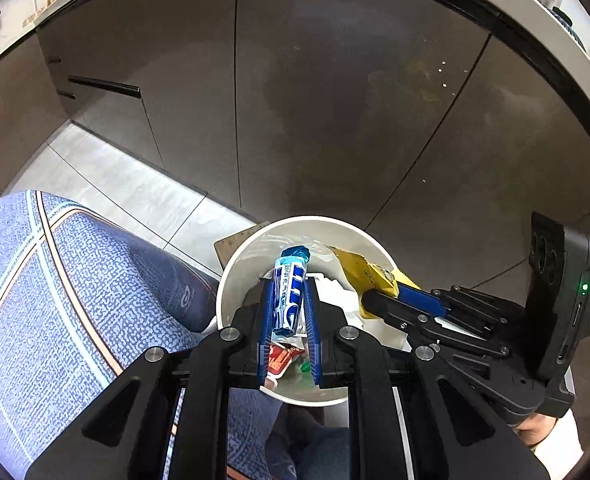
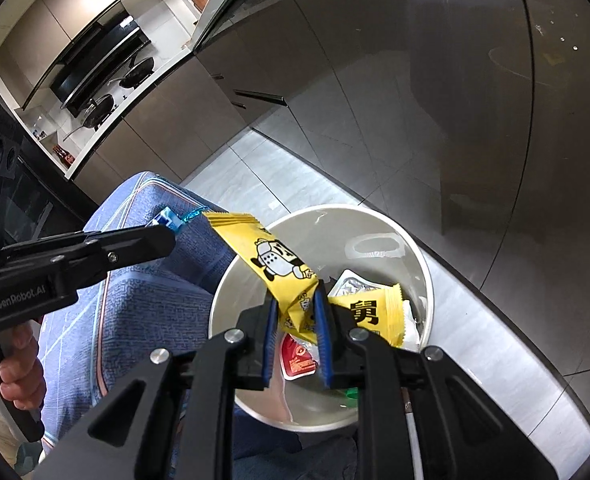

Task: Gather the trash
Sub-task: 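Open both tools to drop the wrapper and mint tube into the bin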

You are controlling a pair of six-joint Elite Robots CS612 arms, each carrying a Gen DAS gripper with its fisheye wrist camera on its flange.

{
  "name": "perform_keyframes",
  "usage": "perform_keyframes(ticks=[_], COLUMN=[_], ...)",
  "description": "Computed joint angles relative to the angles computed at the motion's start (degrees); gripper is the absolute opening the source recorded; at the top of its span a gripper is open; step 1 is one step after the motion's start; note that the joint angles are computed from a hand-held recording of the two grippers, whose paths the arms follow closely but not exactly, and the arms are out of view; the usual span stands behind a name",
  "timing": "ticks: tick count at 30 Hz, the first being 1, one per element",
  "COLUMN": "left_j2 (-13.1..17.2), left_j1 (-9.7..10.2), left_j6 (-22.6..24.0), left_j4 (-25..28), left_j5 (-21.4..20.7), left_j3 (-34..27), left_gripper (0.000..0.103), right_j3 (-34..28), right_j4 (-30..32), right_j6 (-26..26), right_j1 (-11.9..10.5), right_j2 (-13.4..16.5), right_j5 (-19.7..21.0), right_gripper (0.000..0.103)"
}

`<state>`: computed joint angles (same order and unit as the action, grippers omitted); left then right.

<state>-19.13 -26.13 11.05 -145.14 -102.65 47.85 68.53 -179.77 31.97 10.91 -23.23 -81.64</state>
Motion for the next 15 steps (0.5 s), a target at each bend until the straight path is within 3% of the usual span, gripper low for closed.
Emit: perform_keyframes(ticks=[7,10,12,15], left_j2=[0.33,0.19,0.1,-0.28], left_j1=[-0.24,-0.25,-0.32,-0.3], left_j6=[0.16,-0.08,-0.38,-1.36], left_j4=[-0.17,-0.69,-1.56,-4.39], left_j5=[0.7,0.95,1.4,1.89], left_j3=[-0.51,-0.27,-0.02,0.98], left_gripper=[0.016,0.021,0.038,0.054], right_j3=[-1.35,-1.6,-1.69,-1.91], right_j4=[1.83,1.85,1.7,2.29], right_j6=[-0.92,-1.45,-2.61,-5.33], right_j1=[0.09,0.22,0.41,0.84], right_j2=[0.71,0.87,0.97,0.95], right_j5=[-0.94,-1.4,-1.95,-3.83], right_gripper=[0.021,0.026,0.032,0.042])
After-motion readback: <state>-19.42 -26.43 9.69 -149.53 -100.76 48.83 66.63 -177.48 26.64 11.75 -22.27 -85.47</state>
